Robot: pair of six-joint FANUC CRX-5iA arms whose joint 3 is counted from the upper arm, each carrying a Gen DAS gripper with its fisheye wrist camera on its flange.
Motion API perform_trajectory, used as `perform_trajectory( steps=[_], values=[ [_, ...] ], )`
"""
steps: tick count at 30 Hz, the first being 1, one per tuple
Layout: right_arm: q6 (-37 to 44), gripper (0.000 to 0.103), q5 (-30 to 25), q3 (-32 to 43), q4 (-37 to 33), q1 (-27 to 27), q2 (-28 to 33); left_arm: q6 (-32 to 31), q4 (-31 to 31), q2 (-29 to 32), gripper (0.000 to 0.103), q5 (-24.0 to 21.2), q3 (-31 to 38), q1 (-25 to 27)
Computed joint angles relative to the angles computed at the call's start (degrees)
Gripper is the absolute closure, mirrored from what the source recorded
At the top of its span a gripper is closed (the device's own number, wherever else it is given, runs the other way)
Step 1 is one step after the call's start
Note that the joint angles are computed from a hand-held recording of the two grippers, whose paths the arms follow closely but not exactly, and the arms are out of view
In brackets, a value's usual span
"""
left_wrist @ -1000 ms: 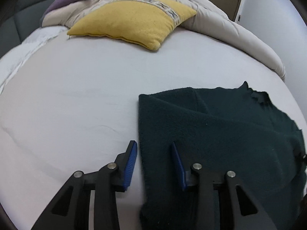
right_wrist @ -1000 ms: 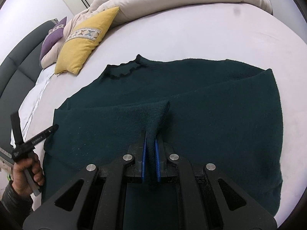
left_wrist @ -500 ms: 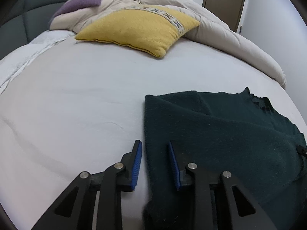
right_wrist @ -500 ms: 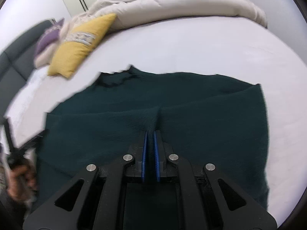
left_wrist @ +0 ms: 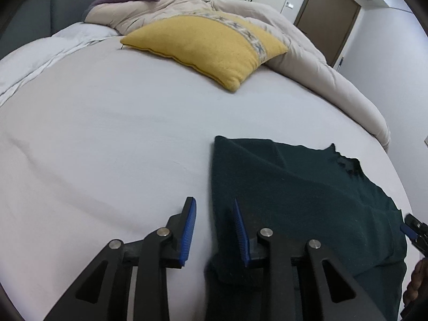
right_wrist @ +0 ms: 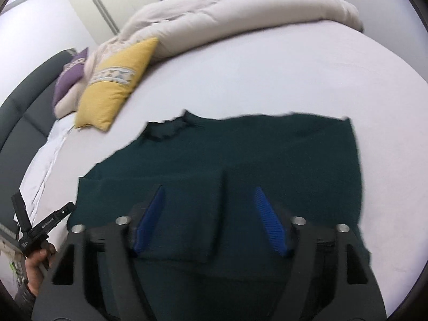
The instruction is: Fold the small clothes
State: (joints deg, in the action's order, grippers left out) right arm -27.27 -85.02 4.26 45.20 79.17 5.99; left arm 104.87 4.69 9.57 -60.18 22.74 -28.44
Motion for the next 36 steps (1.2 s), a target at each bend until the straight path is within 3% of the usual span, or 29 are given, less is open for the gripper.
perform_trajectory(
  steps=[2,3,4,6,9,11,14,16,18,21,24,26,28,29,33,36],
  values=[
    [5.28,0.041,0.09,3.12,-3.43,-1.67,2.40,-1.39,-3.90,2.06,0.072,-3.20,3.33,-2.20],
    [7.54,0.062,0.58,4.64,-6.99,-2.76,3.32,-1.74,-7.12,3.84,0.071,-5.97,5.86,-3.58],
    [8.92,0.076,0.63,5.59,-9.91,-3.48,4.09,-1.94,-8.48,4.25,0.071,-6.03,6.21,-4.04],
    [7.73,0.076,0.81,4.20,-8.51,-3.09,4.10,-1.70,-9.20,5.06,0.071,-6.31,7.13,-4.13],
    [6.55,0.089,-2.42,6.54,-8.60,-2.58,4.95,-1.69,-11.08,5.32,0.070,-6.79,7.79,-4.86],
    [3.94,0.091,-3.20,5.81,-8.02,-1.83,4.31,-1.58,-10.53,4.43,0.070,-5.24,6.13,-4.56],
    [-2.50,0.093,2.30,-2.60,-4.49,-0.64,0.35,-1.98,-9.24,3.74,0.070,-3.56,4.33,-3.98],
    [-9.05,0.094,7.97,-9.16,-1.24,-0.60,-3.48,-1.98,-10.15,4.24,0.070,-4.25,5.13,-4.38],
    [-11.31,0.093,9.50,-10.54,-0.76,-0.45,-5.12,-2.01,-11.78,4.66,0.070,-5.60,6.51,-5.11],
    [-10.72,0.081,-1.38,-4.44,-3.02,3.39,-2.94,-3.45,-7.71,2.76,0.067,-6.49,5.02,-3.51],
    [-13.16,0.046,-14.54,-0.26,-2.19,10.65,-1.30,-5.75,-1.61,-3.19,0.062,-7.11,-1.13,-1.16],
    [-18.36,0.043,-21.24,0.71,-1.50,16.90,-1.26,-6.80,0.68,-8.36,0.060,-6.38,-6.29,-0.05],
    [-24.35,0.043,-24.24,1.50,-1.82,22.54,-1.31,-7.93,3.38,-13.57,0.042,-6.43,-11.50,1.31],
    [-27.17,0.043,-25.50,1.81,-2.01,25.47,-1.25,-8.89,5.14,-16.17,0.038,-7.04,-14.21,2.09],
    [-35.57,0.042,-29.75,6.56,-2.85,34.09,3.55,-13.54,14.22,-24.60,0.036,-10.36,-24.29,6.15],
    [-40.63,0.042,-30.67,9.48,-3.83,37.50,7.05,-14.18,22.19,-30.50,0.036,-13.37,-32.34,10.94]
  ],
)
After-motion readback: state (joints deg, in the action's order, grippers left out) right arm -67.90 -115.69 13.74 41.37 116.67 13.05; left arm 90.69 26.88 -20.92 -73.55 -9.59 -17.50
